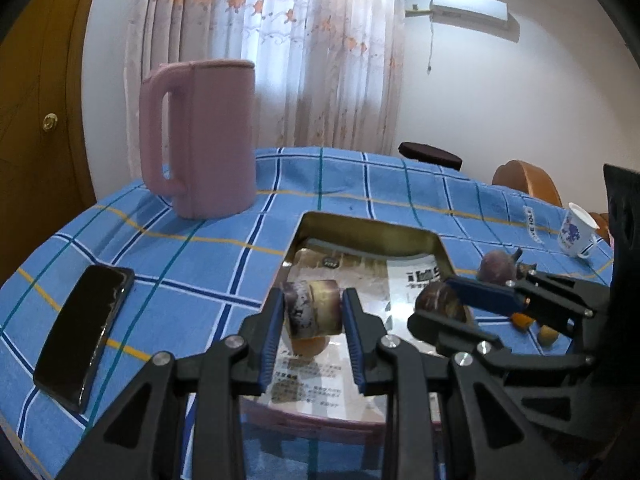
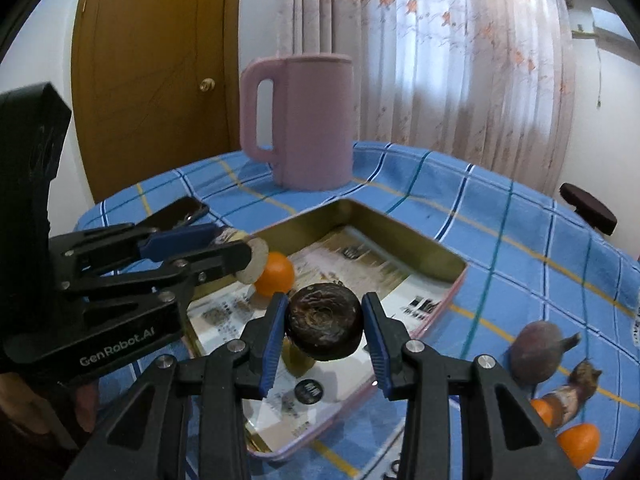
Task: Organize fruits
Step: 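Lower the jar into the tin with the left tool while the right tool releases the brown fruit there, then grasp another large orange with the right tool while the left tool moves toward a kiwi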
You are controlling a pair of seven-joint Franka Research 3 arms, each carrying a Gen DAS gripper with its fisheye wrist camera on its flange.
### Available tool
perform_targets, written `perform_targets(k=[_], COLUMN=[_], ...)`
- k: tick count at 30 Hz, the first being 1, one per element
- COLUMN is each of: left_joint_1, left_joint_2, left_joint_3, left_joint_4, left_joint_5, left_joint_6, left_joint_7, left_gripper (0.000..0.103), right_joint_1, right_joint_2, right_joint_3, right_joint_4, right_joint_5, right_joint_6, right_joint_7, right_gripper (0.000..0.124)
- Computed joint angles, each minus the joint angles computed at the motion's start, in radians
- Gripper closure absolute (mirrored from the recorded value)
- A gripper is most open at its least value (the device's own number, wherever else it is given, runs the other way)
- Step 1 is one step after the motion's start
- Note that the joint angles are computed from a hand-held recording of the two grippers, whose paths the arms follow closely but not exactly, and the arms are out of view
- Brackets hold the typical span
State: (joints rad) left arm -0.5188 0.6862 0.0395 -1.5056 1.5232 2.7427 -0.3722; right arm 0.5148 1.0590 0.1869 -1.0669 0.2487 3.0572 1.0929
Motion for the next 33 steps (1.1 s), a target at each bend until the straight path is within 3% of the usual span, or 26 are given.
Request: perform_targets(k=[4,6,8,12,14,17,20,21,26,28,31,33], left_joint_1=[0.0,-0.005,-0.022,-0.023,-0.021,-0.027,-0.036,-0.042,-0.075,-0.08,-0.091,-0.102], left_joint_2=[-0.002,-0.009,-0.024,-0.037,-0.03,-0.003,0.047,0.066,0.146,0.172,0.199,0.222], left_joint_3=[0.002,0.003,0.009,-0.008,-0.021,-0.034,-0.043,-0.044,-0.044,-0.048,-0.04,-0.033], left_joint_4=[-0.007,-0.013,-0.025,-0.026,-0.008,0.036,0.108,0.135,0.251,0.287,0.325,0.36], left_joint_5=[-0.017,-0.015,0.017,0.08,0.09,0.096,0.05,0.024,-0.115,-0.176,-0.245,-0.288], left_joint_6=[-0.001,-0.013,-0.037,-0.047,-0.043,-0.025,0.006,0.015,0.016,0.012,0.016,0.012], left_joint_7=[0.001,0.001,-0.042,-0.09,-0.085,-0.063,0.019,0.057,0.259,0.332,0.4,0.447], left_gripper=[0.069,0.057,0.029,0.022,0.017,0.014,0.013,0.012,0.01,0.01,0.01,0.01], right_joint_1=[-0.001,0.009,-0.009,-0.044,-0.057,-0.017,0.102,0.115,0.03,-0.056,-0.101,-0.14], right_joint_2=[0.012,0.0,-0.032,-0.139,-0.203,-0.282,-0.297,-0.293,-0.278,-0.263,-0.249,-0.256], right_joint_3=[0.005,-0.014,0.006,0.013,-0.007,-0.126,-0.33,-0.361,-0.314,-0.211,-0.163,-0.119], right_joint_4=[0.022,0.003,-0.058,-0.249,-0.358,-0.493,-0.534,-0.531,-0.498,-0.461,-0.434,-0.449], right_joint_5=[0.0,0.003,0.01,0.028,0.043,0.105,0.215,0.257,0.187,0.16,0.134,0.121], right_joint_6=[-0.053,-0.042,0.004,0.146,0.22,0.304,0.29,0.268,0.151,0.1,0.062,0.072], right_joint_7=[-0.002,0.011,-0.003,-0.01,0.008,0.07,0.143,0.149,0.235,0.225,0.251,0.254], right_gripper=[0.083,0.081,0.079,0.077,0.07,0.068,0.068,0.068,0.068,0.068,0.068,0.076])
